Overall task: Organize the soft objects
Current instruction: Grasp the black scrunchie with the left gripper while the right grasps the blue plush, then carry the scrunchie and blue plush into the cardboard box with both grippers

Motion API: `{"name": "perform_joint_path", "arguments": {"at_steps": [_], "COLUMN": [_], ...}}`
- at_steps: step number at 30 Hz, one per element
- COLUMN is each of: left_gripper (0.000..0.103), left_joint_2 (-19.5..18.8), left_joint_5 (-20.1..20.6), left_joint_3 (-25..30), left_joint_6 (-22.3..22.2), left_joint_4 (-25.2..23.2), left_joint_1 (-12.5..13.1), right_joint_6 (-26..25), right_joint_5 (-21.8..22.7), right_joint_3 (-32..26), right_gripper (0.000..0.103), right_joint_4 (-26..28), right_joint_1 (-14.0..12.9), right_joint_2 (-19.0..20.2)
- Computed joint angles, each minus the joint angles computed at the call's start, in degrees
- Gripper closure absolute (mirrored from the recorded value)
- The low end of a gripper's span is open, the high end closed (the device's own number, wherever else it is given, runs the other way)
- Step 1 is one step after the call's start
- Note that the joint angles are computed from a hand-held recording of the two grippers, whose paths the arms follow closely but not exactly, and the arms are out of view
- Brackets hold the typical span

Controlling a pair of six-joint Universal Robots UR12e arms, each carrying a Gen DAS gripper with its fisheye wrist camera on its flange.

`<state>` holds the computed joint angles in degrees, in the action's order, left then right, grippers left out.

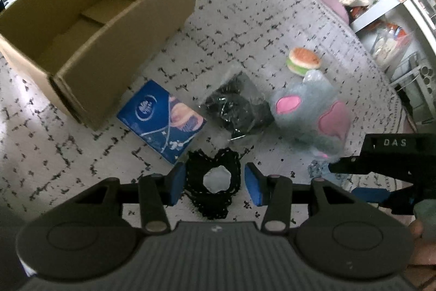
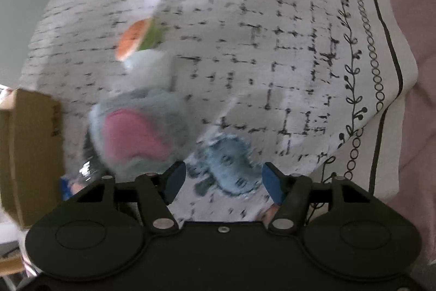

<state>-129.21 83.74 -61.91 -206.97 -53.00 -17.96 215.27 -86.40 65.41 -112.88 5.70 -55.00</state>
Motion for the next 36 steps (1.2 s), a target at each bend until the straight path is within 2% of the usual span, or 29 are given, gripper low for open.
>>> {"name": "perform_joint_path", "arguments": {"at_steps": [5,8,12,14,16,18,29,33,36], "left_gripper": [0.056,0.056,0.056,0.062,0.066,0.067,0.068,0.068,0.068], "left_joint_2": [-1.41,-2.44,-3.20,-3.27,-2.97,-2.47,0.84,2.28,3.44], "left_joint_5": [1.52,2.27,4.18,4.95,3.89,3.67,4.46,4.44,4.64], "left_joint_3": [1.45,2.65,3.27,3.40,2.92,2.14,-1.76,-3.34,-4.43], "left_joint_6": [-0.62,-0.74,0.71,1.15,0.78,0.46,-0.93,-1.16,-1.13], "left_joint_4": [-1.29,-2.52,-2.55,-2.47,-1.82,-0.96,4.24,7.07,8.94], "left_joint_1": [-0.42,-0.67,-1.27,-1.48,-1.28,-1.20,-1.05,-0.86,-0.68], "right_joint_6": [0.58,0.58,0.56,0.97,1.27,1.51,1.60,0.19,-0.39], "right_joint_5": [0.89,0.91,2.28,3.04,4.17,5.66,5.90,4.77,5.48], "right_joint_3": [-1.24,-1.11,-0.68,0.12,1.52,3.12,8.06,9.38,10.20], "right_gripper": [0.043,0.045,0.056,0.066,0.077,0.081,0.082,0.082,0.082], "right_joint_4": [2.25,1.04,-1.13,-2.90,-5.41,-8.34,-18.75,-24.52,-28.16], "right_joint_1": [-0.52,-0.73,-1.28,-1.49,-1.65,-1.84,-1.03,-0.23,-0.08], "right_joint_2": [1.44,1.70,1.89,1.62,1.00,0.32,-3.19,-4.10,-4.54]}}
